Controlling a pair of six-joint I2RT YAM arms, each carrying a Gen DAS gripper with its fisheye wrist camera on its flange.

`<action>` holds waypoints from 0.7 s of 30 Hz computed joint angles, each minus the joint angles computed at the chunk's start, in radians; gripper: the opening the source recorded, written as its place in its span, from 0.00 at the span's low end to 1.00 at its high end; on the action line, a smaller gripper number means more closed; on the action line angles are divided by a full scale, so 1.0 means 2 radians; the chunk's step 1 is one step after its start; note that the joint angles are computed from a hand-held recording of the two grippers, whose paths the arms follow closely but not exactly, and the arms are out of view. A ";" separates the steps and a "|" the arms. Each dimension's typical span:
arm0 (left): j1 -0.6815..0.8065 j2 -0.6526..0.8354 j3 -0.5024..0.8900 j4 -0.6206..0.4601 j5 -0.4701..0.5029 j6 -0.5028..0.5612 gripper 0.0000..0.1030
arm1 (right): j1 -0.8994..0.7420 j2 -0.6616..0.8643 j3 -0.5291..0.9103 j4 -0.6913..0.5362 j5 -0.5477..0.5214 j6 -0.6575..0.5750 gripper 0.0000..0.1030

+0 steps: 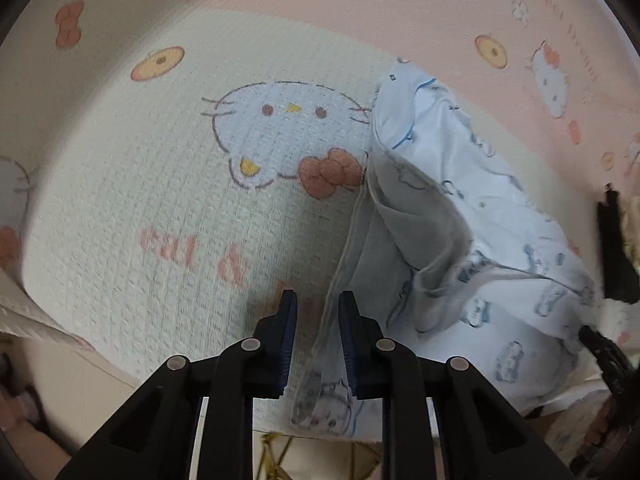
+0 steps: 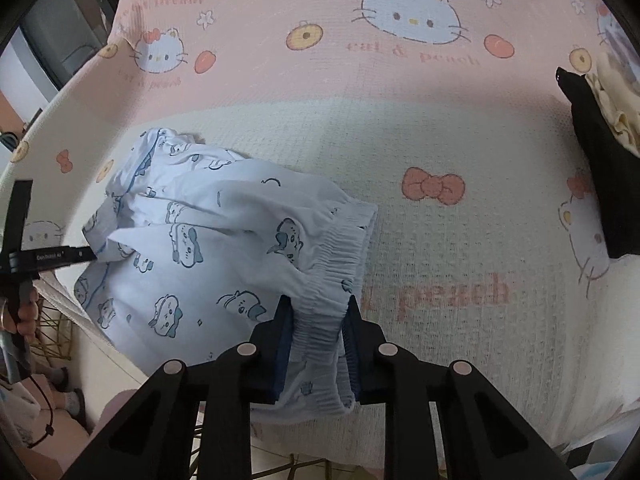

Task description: Fold clothes

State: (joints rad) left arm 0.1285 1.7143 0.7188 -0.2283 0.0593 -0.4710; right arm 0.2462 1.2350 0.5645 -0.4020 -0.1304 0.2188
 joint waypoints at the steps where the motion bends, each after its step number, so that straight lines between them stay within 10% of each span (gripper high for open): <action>1: 0.002 -0.013 -0.010 0.011 0.006 -0.003 0.18 | -0.002 -0.004 -0.002 -0.001 -0.003 -0.001 0.21; 6: 0.008 -0.054 -0.017 0.030 0.066 -0.014 0.32 | -0.015 -0.012 -0.011 0.003 -0.023 0.008 0.22; 8: -0.010 -0.048 0.004 0.031 0.061 -0.029 0.69 | -0.022 -0.019 -0.014 0.004 -0.032 0.011 0.22; 11: -0.007 -0.079 -0.018 0.040 0.076 -0.030 0.72 | -0.031 -0.039 -0.020 0.007 -0.046 0.010 0.24; 14: 0.004 -0.063 -0.004 0.029 0.092 -0.025 0.71 | -0.051 -0.064 -0.029 0.014 -0.072 0.011 0.48; 21: -0.015 -0.010 0.026 0.020 0.067 -0.023 0.71 | -0.090 -0.035 -0.029 0.023 -0.114 0.026 0.49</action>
